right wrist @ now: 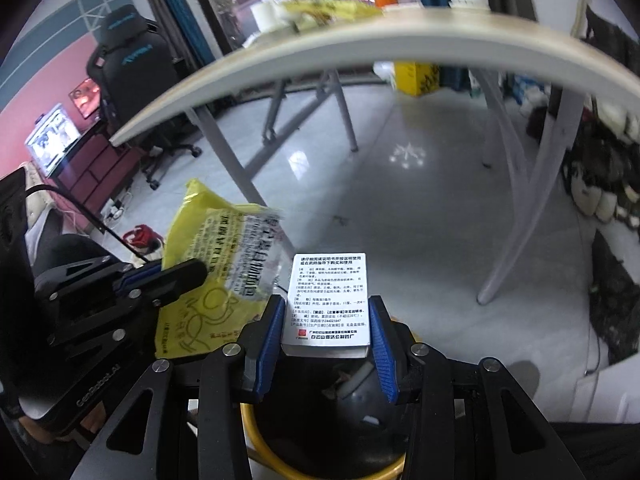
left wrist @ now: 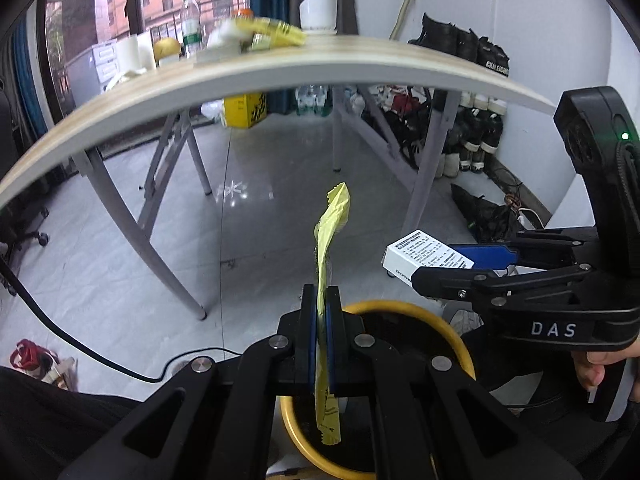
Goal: Collect trash
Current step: 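Carry the yellow bag and white box down over the bin with both tools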
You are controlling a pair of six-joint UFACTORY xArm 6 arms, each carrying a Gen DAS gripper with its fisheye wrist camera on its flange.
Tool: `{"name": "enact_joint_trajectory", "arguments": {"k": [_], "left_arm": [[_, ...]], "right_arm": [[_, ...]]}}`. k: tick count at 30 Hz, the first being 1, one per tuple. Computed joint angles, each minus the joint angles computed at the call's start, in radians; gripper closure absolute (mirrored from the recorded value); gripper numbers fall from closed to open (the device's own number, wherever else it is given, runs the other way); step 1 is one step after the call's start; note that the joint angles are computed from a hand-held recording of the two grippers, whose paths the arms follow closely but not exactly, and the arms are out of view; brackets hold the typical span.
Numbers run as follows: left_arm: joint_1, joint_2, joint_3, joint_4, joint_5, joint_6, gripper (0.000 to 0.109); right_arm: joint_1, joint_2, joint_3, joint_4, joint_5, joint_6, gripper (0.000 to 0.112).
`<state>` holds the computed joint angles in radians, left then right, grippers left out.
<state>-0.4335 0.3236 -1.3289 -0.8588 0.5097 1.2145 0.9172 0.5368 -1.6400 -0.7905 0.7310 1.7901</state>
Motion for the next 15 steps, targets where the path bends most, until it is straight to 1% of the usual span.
{"name": "enact_joint_trajectory", "arguments": {"k": [2,4,6,9,12,15], "left_arm": [[-0.005,0.005,0.0,0.027,-0.011,-0.028,0.109],[-0.004,0.005,0.001,0.044,0.002,-0.052,0.109],[-0.009,0.007,0.004,0.075,-0.005,-0.075,0.109],[-0.01,0.019,-0.001,0.12,0.003,-0.124,0.109],[-0.016,0.047,-0.027,0.195,0.015,-0.192,0.109],[-0.021,0.081,-0.054,0.282,0.029,-0.266,0.109]], "right_arm": [[-0.01,0.004,0.008,0.022,-0.018,-0.001,0.072],[-0.017,0.004,0.022,0.043,-0.038,0.004,0.072],[-0.021,0.009,0.026,0.059,-0.049,0.001,0.072],[-0.029,0.031,0.019,0.114,-0.058,-0.032,0.072],[-0.034,0.032,0.037,0.16,-0.071,-0.048,0.072],[-0.034,0.042,0.03,0.193,-0.065,-0.07,0.072]]}}
